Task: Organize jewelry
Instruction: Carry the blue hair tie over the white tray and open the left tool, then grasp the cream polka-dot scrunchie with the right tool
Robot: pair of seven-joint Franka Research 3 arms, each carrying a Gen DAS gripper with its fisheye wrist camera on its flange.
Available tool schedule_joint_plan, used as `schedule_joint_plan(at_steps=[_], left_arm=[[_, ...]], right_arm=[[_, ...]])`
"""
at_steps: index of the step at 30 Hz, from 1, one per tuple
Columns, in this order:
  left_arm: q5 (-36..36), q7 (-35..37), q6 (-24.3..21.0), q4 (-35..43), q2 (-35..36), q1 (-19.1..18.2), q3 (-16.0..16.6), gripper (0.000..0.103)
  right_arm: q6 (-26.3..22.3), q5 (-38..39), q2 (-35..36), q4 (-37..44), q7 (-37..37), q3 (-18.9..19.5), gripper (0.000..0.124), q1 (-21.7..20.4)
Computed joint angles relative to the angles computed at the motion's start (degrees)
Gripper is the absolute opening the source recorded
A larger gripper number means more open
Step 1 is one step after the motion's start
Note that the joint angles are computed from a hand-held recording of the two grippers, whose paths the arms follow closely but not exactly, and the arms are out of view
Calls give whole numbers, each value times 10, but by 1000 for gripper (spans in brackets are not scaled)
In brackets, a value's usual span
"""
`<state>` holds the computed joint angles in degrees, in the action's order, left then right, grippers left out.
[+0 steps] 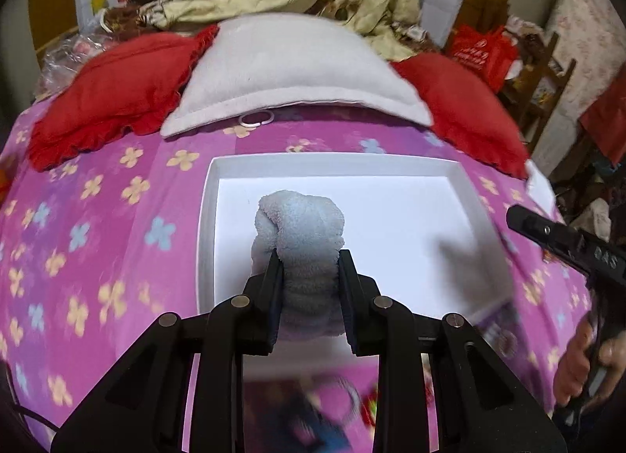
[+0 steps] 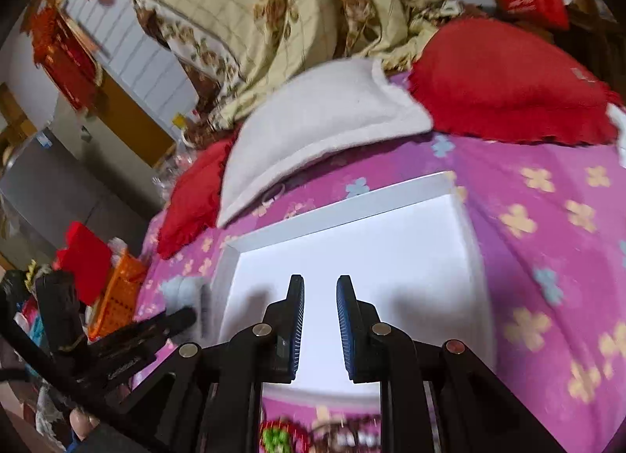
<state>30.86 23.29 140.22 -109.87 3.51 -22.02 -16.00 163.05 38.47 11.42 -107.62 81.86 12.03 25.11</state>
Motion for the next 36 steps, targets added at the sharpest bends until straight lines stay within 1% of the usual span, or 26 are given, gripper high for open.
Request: schedule_joint_plan(at_steps=[1, 2, 3, 4, 6, 7, 8, 11, 12, 14, 16, 17, 20, 22, 23, 24, 25, 26, 27, 29, 30, 31, 32, 33, 35, 36], left_arm=[[4, 2, -7, 14, 16, 3, 4, 25], [10, 1, -9, 21, 26, 4, 7, 25], [16, 1, -8, 29, 39, 6, 12, 25], [20, -1, -6, 32, 45, 7, 15, 25], [9, 3, -2, 37, 59, 13, 22, 25], [2, 6, 1, 39, 65, 16, 24, 26], [2, 6, -1, 42, 70, 17, 27, 28], [2, 12, -8, 50, 79, 19, 33, 36], [-1, 14, -9, 48, 76, 21, 34, 36], [-6, 11, 1, 38, 64, 23, 34, 36], [-5, -3, 26, 13, 40, 25, 33, 37], [-4, -9, 32, 4, 30, 25, 31, 39], [9, -32, 33, -22, -10, 22, 21, 40], [16, -45, 26, -38, -37, 20, 12, 40], [22, -55, 21, -47, -53, 19, 6, 40], [33, -69, 16, -62, -76, 16, -1, 41], [41, -78, 9, -71, -90, 16, -8, 43], [51, -90, 0, -82, -106, 15, -16, 49], [66, -110, -12, -97, -127, 13, -28, 55], [85, -135, -25, -122, -157, 12, -45, 58], [91, -142, -32, -131, -167, 12, -52, 58], [96, -150, -45, -141, -176, 10, -60, 58], [100, -157, -53, -150, -184, 9, -66, 58], [102, -162, -55, -158, -189, 8, -69, 58], [103, -178, -48, -181, -198, 7, -71, 58], [103, -187, -39, -194, -202, 8, -70, 58]], right_arm=[[-4, -12, 6, 7, 12, -3, 16, 5], [2, 0, 2, 0, -4, 4, 16, 2], [8, 5, -4, -8, -17, 7, 21, 1], [19, -4, -17, -26, -21, 6, 41, 6], [49, -20, -53, -80, -34, 3, 65, 15], [56, -25, -73, -108, -42, 2, 66, 17], [50, -33, -100, -142, -51, 0, 66, 20], [28, -20, -167, -222, -79, -11, 66, 29], [22, -14, -186, -245, -84, -15, 66, 35], [14, -5, -228, -292, -85, -22, 66, 45], [4, -1, -264, -335, -86, -28, 66, 58], [-4, 1, -277, -350, -89, -30, 66, 66], [-11, -1, -288, -370, -86, -31, 66, 82], [-7, -15, -280, -371, -66, -21, 66, 84], [3, -42, -277, -375, -43, -7, 66, 76], [11, -73, -277, -379, -18, 7, 66, 66], [19, -119, -273, -381, 17, 26, 61, 49], [20, -151, -269, -382, 41, 36, 56, 41], [16, -169, -265, -381, 54, 37, 48, 41], [14, -201, -259, -383, 78, 38, 42, 42], [12, -211, -257, -384, 86, 35, 32, 45], [8, -202, -257, -384, 83, 24, 26, 56], [11, -183, -260, -386, 75, 11, 23, 70], [10, -175, -263, -387, 73, 5, 18, 76], [12, -154, -274, -388, 69, -6, 15, 88], [10, -153, -278, -386, 73, -5, 13, 87]])
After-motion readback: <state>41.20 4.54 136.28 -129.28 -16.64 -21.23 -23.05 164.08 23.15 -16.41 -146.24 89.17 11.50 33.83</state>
